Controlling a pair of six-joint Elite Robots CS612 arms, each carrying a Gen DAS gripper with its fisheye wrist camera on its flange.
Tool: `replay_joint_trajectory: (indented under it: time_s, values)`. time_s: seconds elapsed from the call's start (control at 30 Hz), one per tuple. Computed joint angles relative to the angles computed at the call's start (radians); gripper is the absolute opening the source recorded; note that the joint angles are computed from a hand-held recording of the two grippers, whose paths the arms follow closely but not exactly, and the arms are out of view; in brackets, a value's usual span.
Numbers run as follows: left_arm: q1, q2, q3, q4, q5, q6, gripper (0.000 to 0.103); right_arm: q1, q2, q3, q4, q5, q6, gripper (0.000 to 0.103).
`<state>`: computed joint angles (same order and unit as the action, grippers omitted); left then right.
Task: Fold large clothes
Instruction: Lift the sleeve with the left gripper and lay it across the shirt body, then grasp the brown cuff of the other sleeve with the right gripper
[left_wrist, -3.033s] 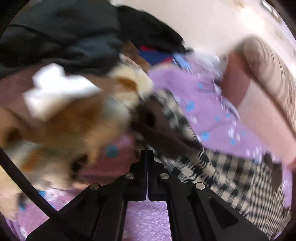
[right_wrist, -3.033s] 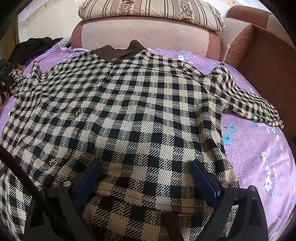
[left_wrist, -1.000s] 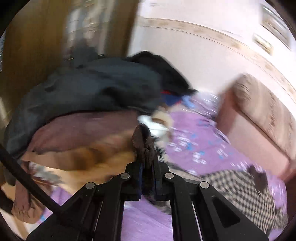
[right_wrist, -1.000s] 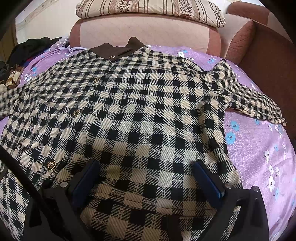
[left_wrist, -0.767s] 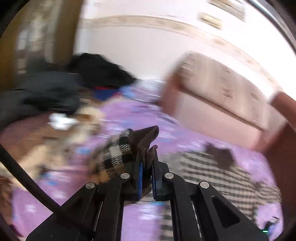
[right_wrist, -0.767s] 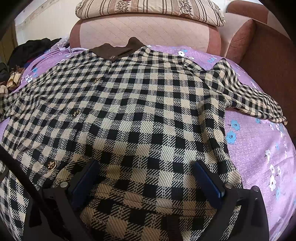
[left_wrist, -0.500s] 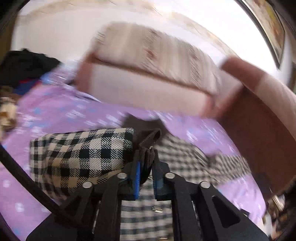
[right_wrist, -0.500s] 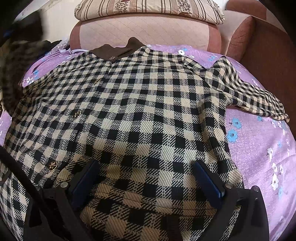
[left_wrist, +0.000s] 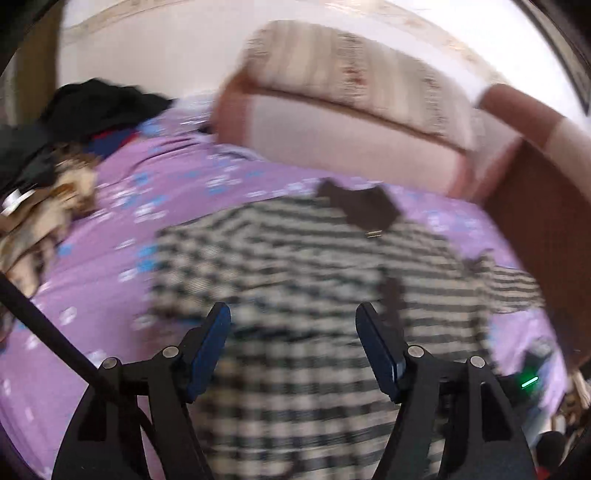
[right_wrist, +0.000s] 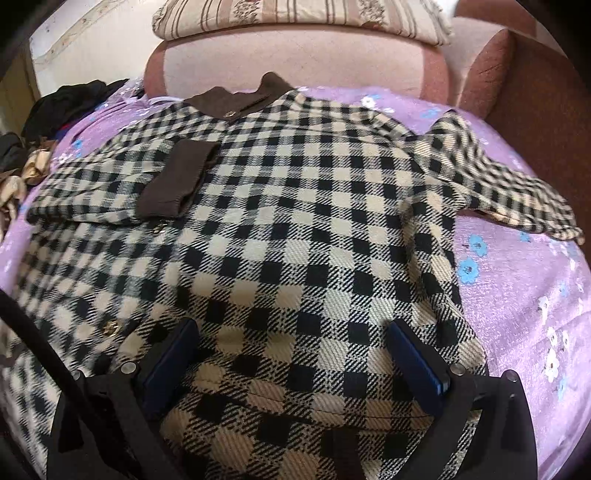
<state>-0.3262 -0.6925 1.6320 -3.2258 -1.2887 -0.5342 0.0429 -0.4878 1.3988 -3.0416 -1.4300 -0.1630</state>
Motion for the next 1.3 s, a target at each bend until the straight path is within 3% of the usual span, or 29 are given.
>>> replay_joint_trajectory:
  time_s: [0.07,0.13,0.23,0.3,0.4,0.57,0.6,0.67,0.73,0.83,0.97,1.23,1.3]
  values:
    - [0.009,0.001,0.023,0.007,0.066,-0.017,0.069,-0.019,-0.026,0.006,0.06,0.101,0.014,0.096]
    - [0.019,0.006,0.037,0.006,0.113,-0.04,0.069,-0.033,-0.047,0.011,0.037,0.197,0.045,0.096]
    - [0.045,0.013,0.041,0.003,0.058,-0.086,0.069,-0.023,-0.037,-0.036,0.018,0.218,0.073,0.096]
    - [0.055,0.016,0.045,-0.006,0.038,-0.096,0.069,-0.007,-0.003,-0.111,0.08,0.228,0.073,0.096]
    - [0.054,0.019,0.047,-0.003,0.058,-0.089,0.069,0.029,0.059,-0.229,0.17,0.167,0.043,0.083]
    - [0.059,0.021,0.043,0.053,0.065,-0.096,0.069,0.053,0.129,-0.366,0.322,0.151,0.047,0.079]
    - [0.063,0.021,0.042,0.066,0.06,-0.107,0.069,0.059,0.136,-0.38,0.336,0.142,0.045,0.071]
    - [0.071,0.02,0.043,0.073,0.042,-0.132,0.069,0.062,0.137,-0.386,0.341,0.149,0.046,0.023]
    - [0.077,0.02,0.045,0.064,0.024,-0.151,0.069,0.06,0.128,-0.378,0.333,0.17,0.057,0.011]
    - [0.079,0.021,0.043,0.062,0.019,-0.161,0.069,0.05,0.108,-0.356,0.301,0.181,0.07,0.008]
    - [0.075,0.025,0.038,0.074,0.021,-0.149,0.069,0.032,0.087,-0.327,0.248,0.124,0.108,0.008]
    - [0.063,0.041,0.014,0.112,0.015,-0.121,0.069,-0.019,0.09,-0.333,0.272,-0.1,0.207,0.008]
    - [0.058,0.044,0.007,0.126,0.027,-0.113,0.069,-0.03,0.092,-0.343,0.324,-0.117,0.207,0.01]
